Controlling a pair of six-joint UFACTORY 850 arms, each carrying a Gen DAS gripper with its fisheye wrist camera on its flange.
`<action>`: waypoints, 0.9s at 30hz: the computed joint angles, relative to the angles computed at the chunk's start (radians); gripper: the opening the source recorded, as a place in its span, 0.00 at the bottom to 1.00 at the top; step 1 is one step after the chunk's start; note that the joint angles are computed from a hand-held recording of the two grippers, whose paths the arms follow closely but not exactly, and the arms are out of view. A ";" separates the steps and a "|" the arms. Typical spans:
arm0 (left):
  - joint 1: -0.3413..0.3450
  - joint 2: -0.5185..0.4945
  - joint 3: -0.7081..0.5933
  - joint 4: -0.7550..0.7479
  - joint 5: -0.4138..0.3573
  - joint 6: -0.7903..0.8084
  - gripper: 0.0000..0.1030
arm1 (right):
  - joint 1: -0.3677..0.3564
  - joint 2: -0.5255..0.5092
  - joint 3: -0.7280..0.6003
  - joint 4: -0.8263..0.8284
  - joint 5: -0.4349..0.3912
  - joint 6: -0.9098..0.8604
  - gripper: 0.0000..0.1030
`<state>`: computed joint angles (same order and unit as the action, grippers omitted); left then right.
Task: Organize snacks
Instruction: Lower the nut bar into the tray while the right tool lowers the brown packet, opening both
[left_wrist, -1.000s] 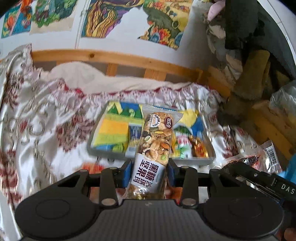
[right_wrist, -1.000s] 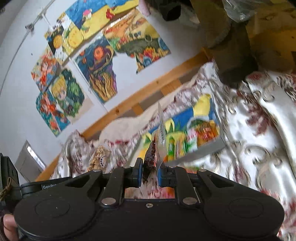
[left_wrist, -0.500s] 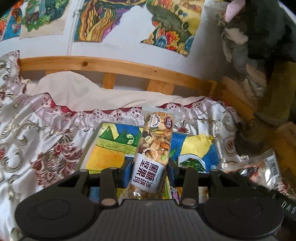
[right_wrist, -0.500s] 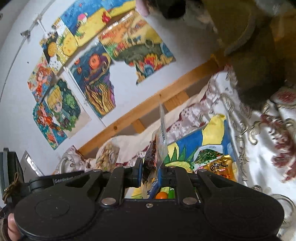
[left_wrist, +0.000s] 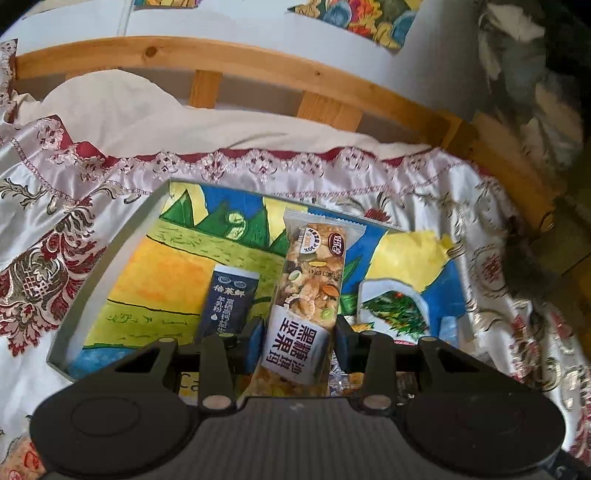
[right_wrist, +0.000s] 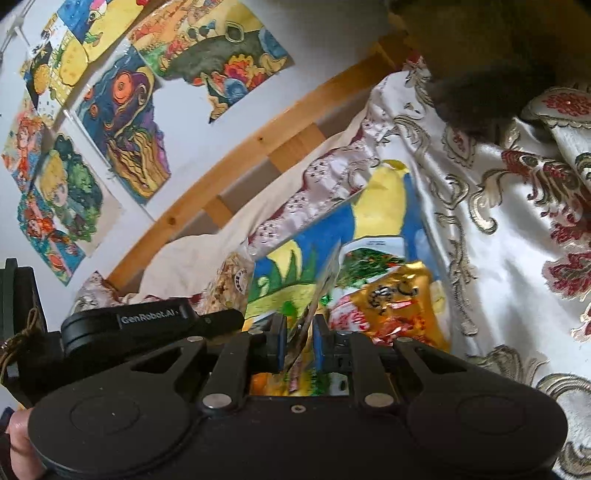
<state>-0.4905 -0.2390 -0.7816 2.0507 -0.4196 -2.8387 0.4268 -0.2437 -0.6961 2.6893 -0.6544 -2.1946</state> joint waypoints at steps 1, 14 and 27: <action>0.000 -0.012 -0.013 -0.027 0.003 0.034 0.41 | -0.001 -0.001 -0.002 0.010 0.009 -0.011 0.18; -0.018 -0.058 -0.067 -0.266 -0.006 0.297 0.42 | 0.044 0.016 -0.009 0.271 0.110 -0.348 0.36; -0.046 -0.001 -0.020 -0.245 -0.078 0.235 0.78 | 0.058 0.058 0.009 0.415 0.107 -0.528 0.66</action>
<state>-0.5362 -0.2404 -0.8017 1.8053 -0.4979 -2.6038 0.4851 -0.1853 -0.6873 3.1042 -0.5476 -2.7222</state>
